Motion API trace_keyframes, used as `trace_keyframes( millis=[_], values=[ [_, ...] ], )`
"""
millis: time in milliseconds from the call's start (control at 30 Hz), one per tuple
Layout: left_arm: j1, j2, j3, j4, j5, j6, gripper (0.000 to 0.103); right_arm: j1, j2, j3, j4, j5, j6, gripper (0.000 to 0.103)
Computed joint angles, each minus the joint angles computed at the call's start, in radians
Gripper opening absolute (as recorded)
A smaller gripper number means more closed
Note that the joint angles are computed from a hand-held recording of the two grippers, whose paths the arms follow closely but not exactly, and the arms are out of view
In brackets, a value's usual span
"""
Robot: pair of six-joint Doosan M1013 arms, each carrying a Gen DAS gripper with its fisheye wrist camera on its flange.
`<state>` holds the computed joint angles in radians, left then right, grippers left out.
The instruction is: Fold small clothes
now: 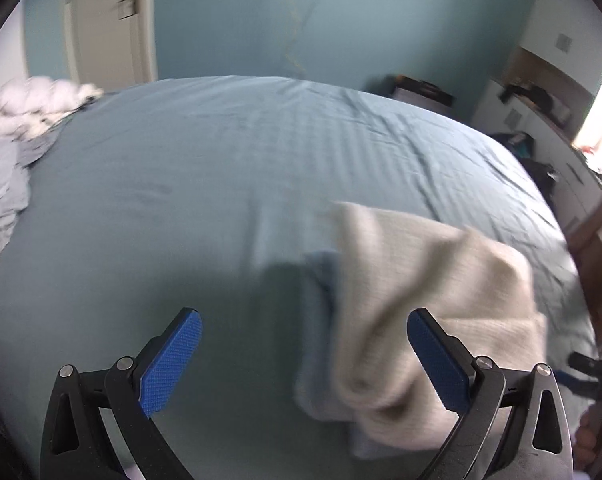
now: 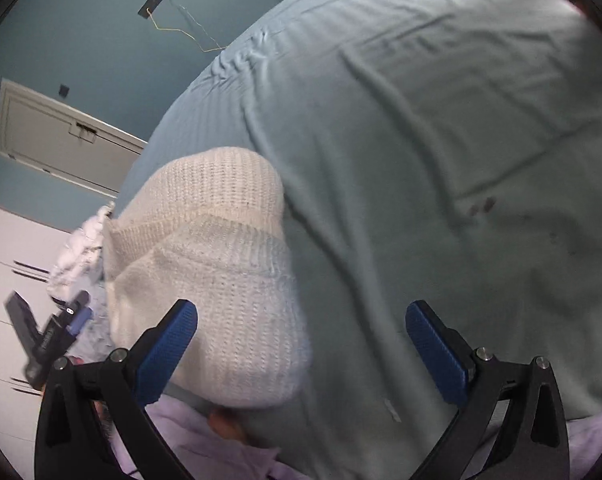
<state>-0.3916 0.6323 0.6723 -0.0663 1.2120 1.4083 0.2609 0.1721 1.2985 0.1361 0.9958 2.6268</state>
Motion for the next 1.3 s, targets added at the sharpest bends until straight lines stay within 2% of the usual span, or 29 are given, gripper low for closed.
trace_keyframes(
  millis=[167, 367, 467, 533, 600, 700, 800, 900, 967, 1000, 1067, 1167, 1300],
  values=[
    [0.028, 0.043, -0.037, -0.051, 0.046, -0.014, 0.103, 0.014, 0.026, -0.038, -0.018, -0.002, -0.047, 0.102],
    [0.054, 0.117, -0.137, -0.277, 0.103, 0.075, 0.103, 0.023, 0.042, -0.047, -0.010, 0.017, -0.091, 0.102],
    [0.064, 0.185, -0.231, -0.372, 0.213, 0.052, 0.103, 0.020, 0.041, -0.043, 0.009, 0.004, -0.116, 0.102],
    [0.069, 0.214, -0.257, -0.431, 0.281, 0.022, 0.103, 0.018, 0.036, -0.035, 0.024, -0.009, -0.130, 0.102],
    [0.075, 0.236, -0.271, -0.484, 0.321, -0.010, 0.103, 0.009, 0.034, -0.025, 0.062, -0.035, -0.158, 0.102],
    [0.101, 0.275, -0.267, -0.647, 0.371, -0.125, 0.103, -0.012, 0.029, -0.001, 0.152, -0.085, -0.212, 0.102],
    [0.112, 0.268, -0.190, -0.758, 0.346, -0.158, 0.103, -0.044, 0.023, 0.037, 0.276, -0.131, -0.266, 0.102],
    [0.108, 0.256, -0.157, -0.772, 0.325, -0.148, 0.103, -0.073, 0.021, 0.075, 0.406, -0.156, -0.319, 0.102],
    [0.099, 0.266, -0.185, -0.755, 0.348, -0.141, 0.103, -0.089, 0.025, 0.095, 0.500, -0.165, -0.361, 0.102],
    [0.096, 0.271, -0.197, -0.755, 0.356, -0.133, 0.100, -0.095, 0.031, 0.097, 0.537, -0.159, -0.384, 0.102],
    [0.092, 0.281, -0.204, -0.819, 0.357, -0.109, 0.072, -0.103, 0.041, 0.103, 0.620, -0.156, -0.449, 0.102],
    [0.086, 0.275, -0.199, -0.834, 0.350, -0.090, 0.063, -0.108, 0.044, 0.113, 0.698, -0.168, -0.504, 0.102],
    [0.073, 0.269, -0.213, -0.800, 0.355, -0.075, 0.060, -0.110, 0.048, 0.129, 0.797, -0.186, -0.556, 0.102]
  ],
)
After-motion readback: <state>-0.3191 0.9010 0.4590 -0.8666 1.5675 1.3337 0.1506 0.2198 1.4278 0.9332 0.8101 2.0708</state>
